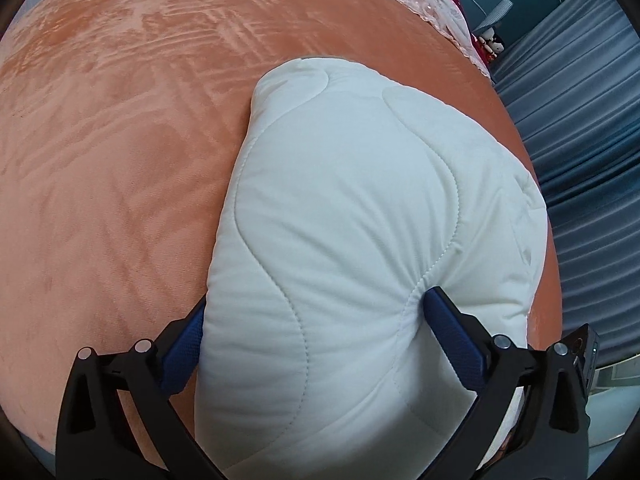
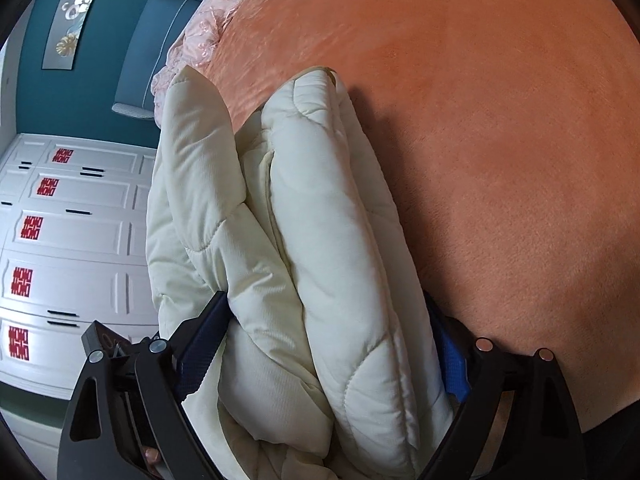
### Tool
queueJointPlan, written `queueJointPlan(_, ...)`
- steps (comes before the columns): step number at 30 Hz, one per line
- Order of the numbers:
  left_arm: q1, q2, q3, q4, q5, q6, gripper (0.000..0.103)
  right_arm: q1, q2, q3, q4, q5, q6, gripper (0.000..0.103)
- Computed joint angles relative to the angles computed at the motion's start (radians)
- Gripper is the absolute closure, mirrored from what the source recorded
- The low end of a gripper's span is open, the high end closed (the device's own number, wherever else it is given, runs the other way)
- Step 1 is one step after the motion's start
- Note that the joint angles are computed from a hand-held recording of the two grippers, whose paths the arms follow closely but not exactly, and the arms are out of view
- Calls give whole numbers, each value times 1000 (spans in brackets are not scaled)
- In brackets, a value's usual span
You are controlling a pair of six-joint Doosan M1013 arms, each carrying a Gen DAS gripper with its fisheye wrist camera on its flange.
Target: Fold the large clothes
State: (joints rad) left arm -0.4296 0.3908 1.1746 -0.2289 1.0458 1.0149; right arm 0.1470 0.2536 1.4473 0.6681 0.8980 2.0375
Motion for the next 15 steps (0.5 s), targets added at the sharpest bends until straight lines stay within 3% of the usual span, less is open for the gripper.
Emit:
queueJointPlan(5, -15, 10, -14, 55, 7, -20, 5, 23, 8, -32, -91, 4, 22, 22)
queueJointPlan(10, -19, 16, -28, 73, 20, -20, 5, 31, 7, -40, -112, 5, 16, 42)
queueJointPlan(15, -31, 9, -43, 104, 29, -10, 23, 45, 1, -63, -174, 12, 32, 61)
